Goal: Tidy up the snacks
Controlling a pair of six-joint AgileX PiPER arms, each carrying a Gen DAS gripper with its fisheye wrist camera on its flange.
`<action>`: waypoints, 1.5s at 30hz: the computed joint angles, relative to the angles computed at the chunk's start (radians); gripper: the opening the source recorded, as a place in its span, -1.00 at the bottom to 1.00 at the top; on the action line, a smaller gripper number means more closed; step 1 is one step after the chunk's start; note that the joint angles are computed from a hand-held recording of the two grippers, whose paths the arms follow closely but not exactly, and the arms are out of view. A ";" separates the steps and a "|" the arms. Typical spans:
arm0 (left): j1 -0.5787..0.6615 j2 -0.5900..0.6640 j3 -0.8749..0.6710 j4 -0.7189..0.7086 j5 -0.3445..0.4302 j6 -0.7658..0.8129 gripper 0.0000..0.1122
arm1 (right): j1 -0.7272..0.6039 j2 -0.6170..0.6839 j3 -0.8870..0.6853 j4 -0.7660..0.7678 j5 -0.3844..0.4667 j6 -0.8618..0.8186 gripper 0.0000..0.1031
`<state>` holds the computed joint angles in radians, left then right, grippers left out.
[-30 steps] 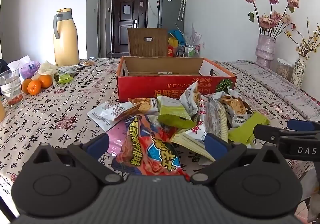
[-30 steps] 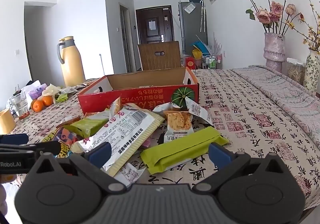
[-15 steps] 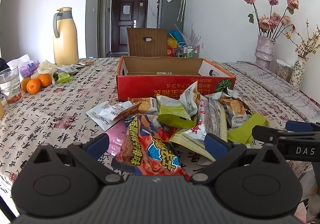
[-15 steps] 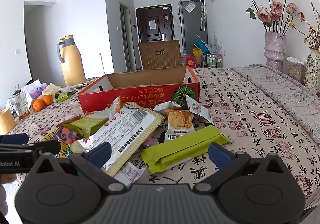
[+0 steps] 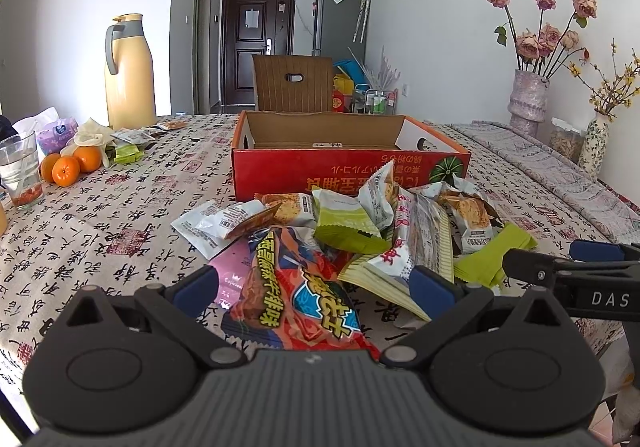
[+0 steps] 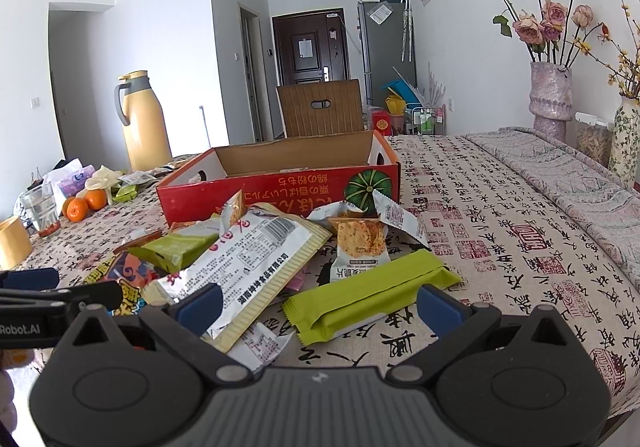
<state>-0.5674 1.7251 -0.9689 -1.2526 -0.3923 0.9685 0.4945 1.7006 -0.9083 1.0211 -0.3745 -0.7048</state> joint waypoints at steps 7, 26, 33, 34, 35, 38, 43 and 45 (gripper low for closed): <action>-0.003 0.002 0.002 0.003 -0.003 -0.007 0.84 | 0.000 0.002 -0.002 0.004 0.000 -0.004 1.00; -0.004 0.002 0.006 0.009 -0.004 -0.017 0.84 | 0.005 0.001 0.000 0.010 -0.002 -0.007 1.00; -0.003 0.002 0.005 0.009 -0.002 -0.016 0.84 | 0.004 0.002 -0.001 0.012 -0.001 -0.009 1.00; -0.003 0.002 0.005 0.009 -0.002 -0.016 0.84 | 0.004 0.002 -0.002 0.011 -0.001 -0.008 1.00; -0.003 0.002 0.005 0.009 -0.002 -0.016 0.84 | 0.004 0.002 -0.002 0.011 -0.001 -0.008 1.00; -0.002 0.001 0.005 0.009 -0.001 -0.015 0.84 | 0.004 0.003 -0.002 0.012 -0.001 -0.009 1.00; -0.002 0.001 0.006 0.010 -0.001 -0.016 0.84 | 0.004 0.003 -0.003 0.014 0.000 -0.011 1.00; -0.002 0.001 0.006 0.010 -0.001 -0.016 0.84 | 0.003 0.004 -0.004 0.013 0.001 -0.010 1.00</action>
